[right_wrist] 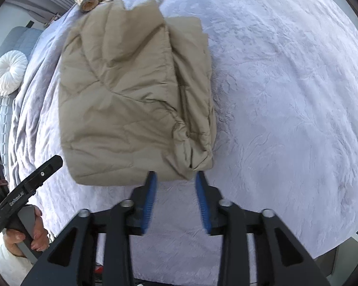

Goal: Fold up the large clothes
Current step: 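Open both tools and withdraw them from the folded coat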

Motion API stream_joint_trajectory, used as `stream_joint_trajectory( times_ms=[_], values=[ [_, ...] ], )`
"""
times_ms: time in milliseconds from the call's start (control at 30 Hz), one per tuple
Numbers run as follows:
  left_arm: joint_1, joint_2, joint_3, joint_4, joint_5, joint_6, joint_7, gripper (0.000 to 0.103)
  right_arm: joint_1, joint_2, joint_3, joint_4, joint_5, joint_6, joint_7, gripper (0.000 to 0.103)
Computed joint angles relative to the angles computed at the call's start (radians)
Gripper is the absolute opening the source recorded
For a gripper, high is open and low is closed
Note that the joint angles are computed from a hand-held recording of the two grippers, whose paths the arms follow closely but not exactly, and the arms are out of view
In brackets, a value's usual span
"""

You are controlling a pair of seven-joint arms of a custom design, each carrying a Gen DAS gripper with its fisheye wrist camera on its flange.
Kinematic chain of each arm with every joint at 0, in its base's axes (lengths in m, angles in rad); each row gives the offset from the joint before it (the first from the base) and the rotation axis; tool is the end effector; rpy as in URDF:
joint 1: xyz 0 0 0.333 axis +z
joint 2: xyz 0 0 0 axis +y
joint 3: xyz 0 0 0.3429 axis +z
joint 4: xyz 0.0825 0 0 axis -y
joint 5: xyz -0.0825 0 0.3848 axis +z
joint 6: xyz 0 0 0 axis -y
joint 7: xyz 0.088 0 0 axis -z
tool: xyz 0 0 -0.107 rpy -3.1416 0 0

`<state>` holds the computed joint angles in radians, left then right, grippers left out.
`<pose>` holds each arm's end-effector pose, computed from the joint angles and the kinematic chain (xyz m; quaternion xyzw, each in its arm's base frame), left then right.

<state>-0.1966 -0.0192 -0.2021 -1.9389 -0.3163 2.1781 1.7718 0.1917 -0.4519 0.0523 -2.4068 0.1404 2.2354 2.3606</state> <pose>0.5286 -0.2362 0.5439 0.5211 -0.8326 0.1858 0.0261 0.4124 0.1094 0.5312 -0.4531 0.8791 0.0102 0.1477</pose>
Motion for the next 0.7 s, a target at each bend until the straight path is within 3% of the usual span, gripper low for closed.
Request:
stream_joint_trajectory(
  times_ms=[233,367,700],
  values=[
    [-0.009,-0.11,0.01,-0.041,0.002,0.03,0.033,0.103,0.014,-0.022,0.05,0.064,-0.061,-0.04,0.068,0.058],
    [-0.013,-0.144,0.013,-0.032,0.022,0.005,0.022,0.103,0.017,-0.018,0.072,0.123,-0.123,-0.086,0.084,0.078],
    [-0.022,-0.229,0.016,-0.037,0.065,-0.013,-0.039,0.103,0.032,-0.013,0.115,0.233,-0.248,-0.165,0.136,0.086]
  ],
)
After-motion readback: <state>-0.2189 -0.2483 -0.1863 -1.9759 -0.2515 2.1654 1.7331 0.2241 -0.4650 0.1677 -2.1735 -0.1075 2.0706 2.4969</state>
